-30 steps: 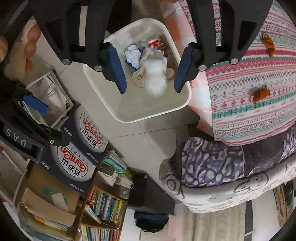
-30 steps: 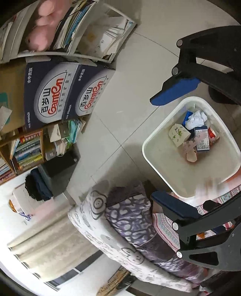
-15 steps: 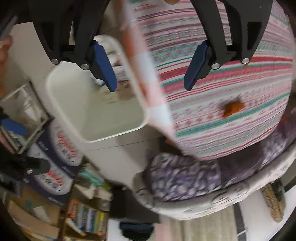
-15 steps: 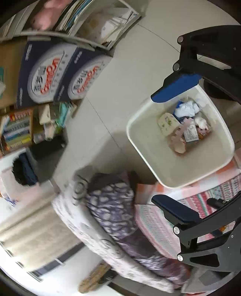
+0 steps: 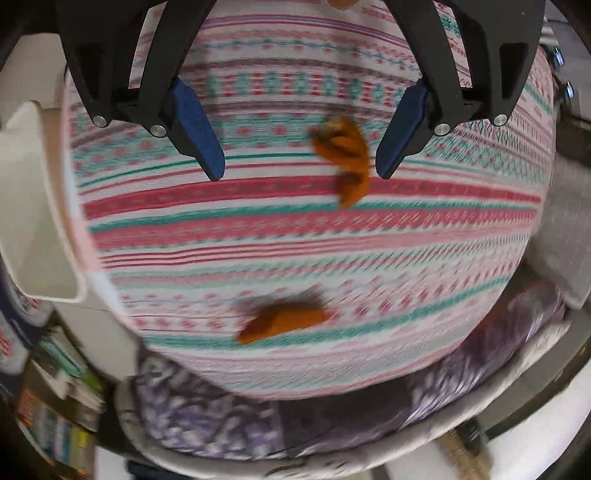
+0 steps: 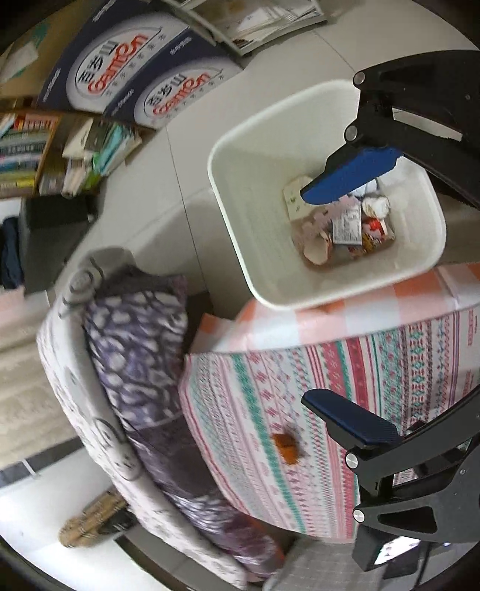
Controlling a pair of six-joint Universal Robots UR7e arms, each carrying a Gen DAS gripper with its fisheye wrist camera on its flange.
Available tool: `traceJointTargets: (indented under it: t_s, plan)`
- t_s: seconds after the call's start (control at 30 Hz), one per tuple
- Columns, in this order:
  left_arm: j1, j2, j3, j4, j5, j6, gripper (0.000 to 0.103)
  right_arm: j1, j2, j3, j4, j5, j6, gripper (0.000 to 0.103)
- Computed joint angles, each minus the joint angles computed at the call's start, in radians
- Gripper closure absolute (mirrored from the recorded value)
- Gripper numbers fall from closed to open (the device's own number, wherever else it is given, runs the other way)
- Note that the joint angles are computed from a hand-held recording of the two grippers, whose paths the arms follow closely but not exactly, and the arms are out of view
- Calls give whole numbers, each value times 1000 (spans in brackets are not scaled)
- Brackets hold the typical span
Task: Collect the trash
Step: 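Grasp an orange peel with the left tool while the right tool grasps another peel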
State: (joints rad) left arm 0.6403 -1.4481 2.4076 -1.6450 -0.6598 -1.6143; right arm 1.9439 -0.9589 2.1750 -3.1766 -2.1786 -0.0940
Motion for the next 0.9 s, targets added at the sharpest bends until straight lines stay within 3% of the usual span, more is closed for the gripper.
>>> traceJointTargets:
  t_s: [0.17, 0.23, 0.33, 0.4, 0.6, 0.8, 0.9]
  plan:
    - [36, -90, 56, -61, -2, 30, 22, 27, 56, -26, 25, -2, -6, 7]
    - [40, -113, 75, -85, 4, 44, 30, 38, 82, -39, 34, -6, -13, 7]
    - [38, -150, 104, -142, 5, 98, 55, 51, 118, -55, 28, -3, -40, 7]
    - [28, -153, 109, -158, -1, 107, 79, 58, 142, -66, 21, -6, -59, 7]
    - [7, -277, 132, -121, -25, 79, 81, 66, 198, -104, 53, 42, -105, 7]
    - [-39, -474, 114, 91, 0, -48, 82, 98, 313, -197, 52, 87, -295, 7]
    - [-36, -525, 105, 154, 7, -96, 82, 87, 374, -261, 75, 151, -377, 7]
